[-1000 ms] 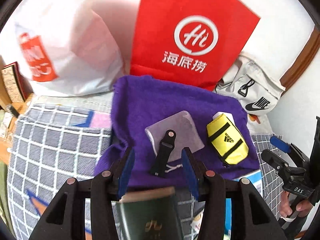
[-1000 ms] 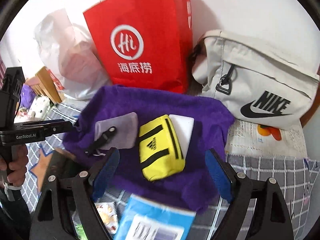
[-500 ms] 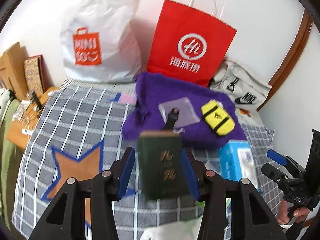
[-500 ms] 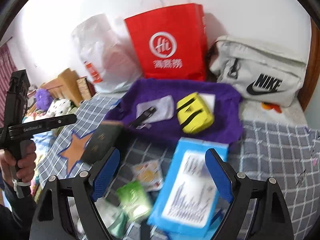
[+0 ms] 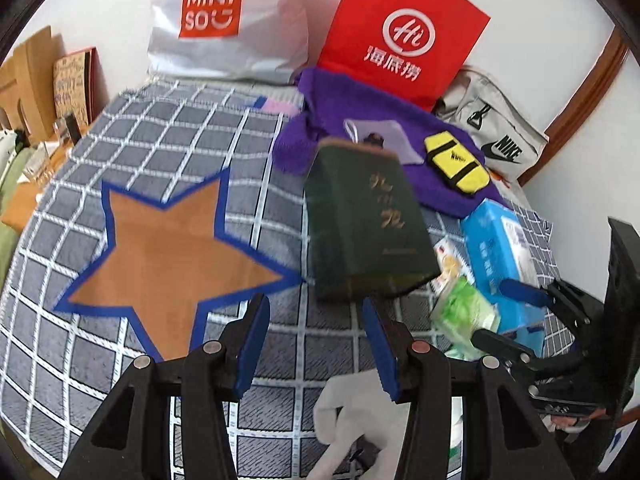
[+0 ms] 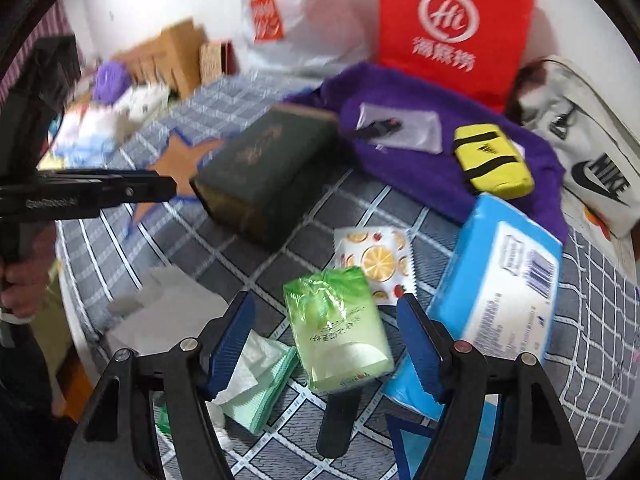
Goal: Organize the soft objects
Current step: 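Grasp the green tissue pack with the right tool, then grasp the white gloves with the left tool while the right tool lifts the green tissue pack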
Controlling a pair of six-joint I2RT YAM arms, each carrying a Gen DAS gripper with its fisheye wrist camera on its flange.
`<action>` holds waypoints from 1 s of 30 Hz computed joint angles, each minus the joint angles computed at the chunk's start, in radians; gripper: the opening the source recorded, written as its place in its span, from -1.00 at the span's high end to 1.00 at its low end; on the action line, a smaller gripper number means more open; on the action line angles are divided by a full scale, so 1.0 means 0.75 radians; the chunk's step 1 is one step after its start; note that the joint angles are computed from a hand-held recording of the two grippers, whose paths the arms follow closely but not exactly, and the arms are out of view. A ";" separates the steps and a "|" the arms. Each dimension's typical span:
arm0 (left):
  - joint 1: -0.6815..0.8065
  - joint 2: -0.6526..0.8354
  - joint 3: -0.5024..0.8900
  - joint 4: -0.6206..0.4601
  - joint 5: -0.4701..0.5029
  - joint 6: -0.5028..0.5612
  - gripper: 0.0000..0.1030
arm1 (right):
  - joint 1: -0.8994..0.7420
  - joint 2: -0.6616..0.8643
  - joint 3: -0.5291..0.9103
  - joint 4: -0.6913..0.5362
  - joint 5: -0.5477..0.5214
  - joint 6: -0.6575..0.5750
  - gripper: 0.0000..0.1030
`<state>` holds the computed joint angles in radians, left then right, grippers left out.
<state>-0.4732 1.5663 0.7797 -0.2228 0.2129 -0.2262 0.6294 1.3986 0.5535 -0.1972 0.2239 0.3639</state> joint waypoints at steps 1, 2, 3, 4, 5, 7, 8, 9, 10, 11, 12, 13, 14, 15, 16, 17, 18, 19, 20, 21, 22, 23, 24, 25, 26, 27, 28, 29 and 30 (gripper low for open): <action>0.005 0.006 -0.013 0.013 0.011 0.005 0.10 | 0.001 0.033 0.018 -0.005 0.007 -0.010 -0.42; 0.008 0.011 -0.023 0.025 0.019 0.008 0.10 | 0.001 0.069 0.036 -0.010 0.011 -0.022 -0.42; 0.010 0.015 -0.031 0.034 0.024 0.013 0.10 | -0.001 0.118 0.063 -0.022 0.016 -0.038 -0.42; 0.013 0.019 -0.038 0.043 0.028 0.022 0.10 | -0.001 0.157 0.086 -0.033 0.022 -0.050 -0.42; 0.014 0.022 -0.046 0.052 0.028 0.031 0.10 | 0.003 0.195 0.109 -0.048 0.032 -0.057 -0.42; 0.017 0.028 -0.052 0.062 0.029 0.045 0.10 | 0.004 0.262 0.149 -0.068 0.050 -0.076 -0.42; 0.019 0.033 -0.053 0.065 0.034 0.048 0.10 | 0.006 0.297 0.173 -0.086 0.060 -0.080 -0.42; 0.024 0.039 -0.051 0.066 0.042 0.051 0.10 | 0.011 0.338 0.199 -0.106 0.082 -0.083 -0.42; 0.028 0.043 -0.050 0.068 0.051 0.054 0.10 | 0.020 0.362 0.215 -0.117 0.103 -0.085 -0.42; 0.032 0.048 -0.049 0.070 0.058 0.058 0.10 | 0.025 0.389 0.232 -0.125 0.114 -0.091 -0.41; 0.035 0.052 -0.050 0.073 0.060 0.062 0.10 | 0.020 0.399 0.237 -0.123 0.107 -0.095 -0.38; 0.037 0.056 -0.049 0.073 0.059 0.066 0.10 | 0.003 0.387 0.225 -0.099 0.070 -0.092 -0.27; 0.040 0.060 -0.047 0.073 0.059 0.069 0.10 | -0.017 0.370 0.214 -0.084 0.034 -0.088 -0.07; 0.042 0.060 -0.049 0.073 0.061 0.069 0.10 | -0.022 0.355 0.204 -0.075 0.035 -0.085 -0.07; 0.045 0.056 -0.052 0.071 0.067 0.071 0.10 | -0.024 0.338 0.192 -0.061 0.042 -0.080 -0.05; 0.046 0.053 -0.055 0.070 0.070 0.074 0.10 | -0.031 0.314 0.174 -0.044 0.034 -0.073 -0.05; 0.044 0.046 -0.061 0.068 0.070 0.077 0.10 | -0.047 0.266 0.140 -0.019 -0.004 -0.058 -0.04; 0.041 0.039 -0.066 0.065 0.066 0.078 0.10 | -0.057 0.223 0.110 0.002 -0.027 -0.047 -0.04; 0.034 0.026 -0.076 0.061 0.060 0.079 0.10 | -0.062 0.157 0.065 0.032 -0.043 -0.027 -0.04; 0.028 0.015 -0.086 0.059 0.058 0.080 0.10 | -0.065 0.102 0.033 0.050 -0.047 -0.012 -0.04; 0.023 0.009 -0.091 0.056 0.059 0.081 0.10 | -0.064 0.052 0.007 0.059 -0.043 0.009 -0.04; 0.011 -0.007 -0.105 0.052 0.060 0.078 0.10 | -0.063 -0.002 -0.024 0.068 -0.037 0.034 -0.04; 0.002 -0.015 -0.112 0.049 0.062 0.078 0.10 | -0.065 -0.081 -0.066 0.073 -0.037 0.060 -0.04; -0.008 -0.027 -0.122 0.046 0.066 0.077 0.10 | -0.057 -0.133 -0.092 0.066 -0.034 0.082 -0.05; -0.021 -0.042 -0.134 0.046 0.073 0.076 0.10 | -0.049 -0.204 -0.123 0.046 -0.025 0.107 -0.05; -0.039 -0.062 -0.153 0.047 0.087 0.069 0.10 | -0.061 -0.233 -0.137 0.046 -0.023 0.105 -0.05; -0.049 -0.067 -0.156 0.046 0.096 0.065 0.10 | -0.049 -0.285 -0.158 0.025 -0.015 0.120 -0.05; -0.066 -0.077 -0.166 0.049 0.106 0.058 0.10 | -0.033 -0.331 -0.175 -0.002 -0.003 0.140 -0.05; -0.094 -0.088 -0.180 0.056 0.109 0.050 0.10 | 0.015 -0.376 -0.192 -0.037 0.039 0.191 -0.05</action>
<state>-0.5436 1.5005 0.6451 -0.1809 0.2945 -0.1886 0.6403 1.1164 0.4092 -0.2251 0.2532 0.5074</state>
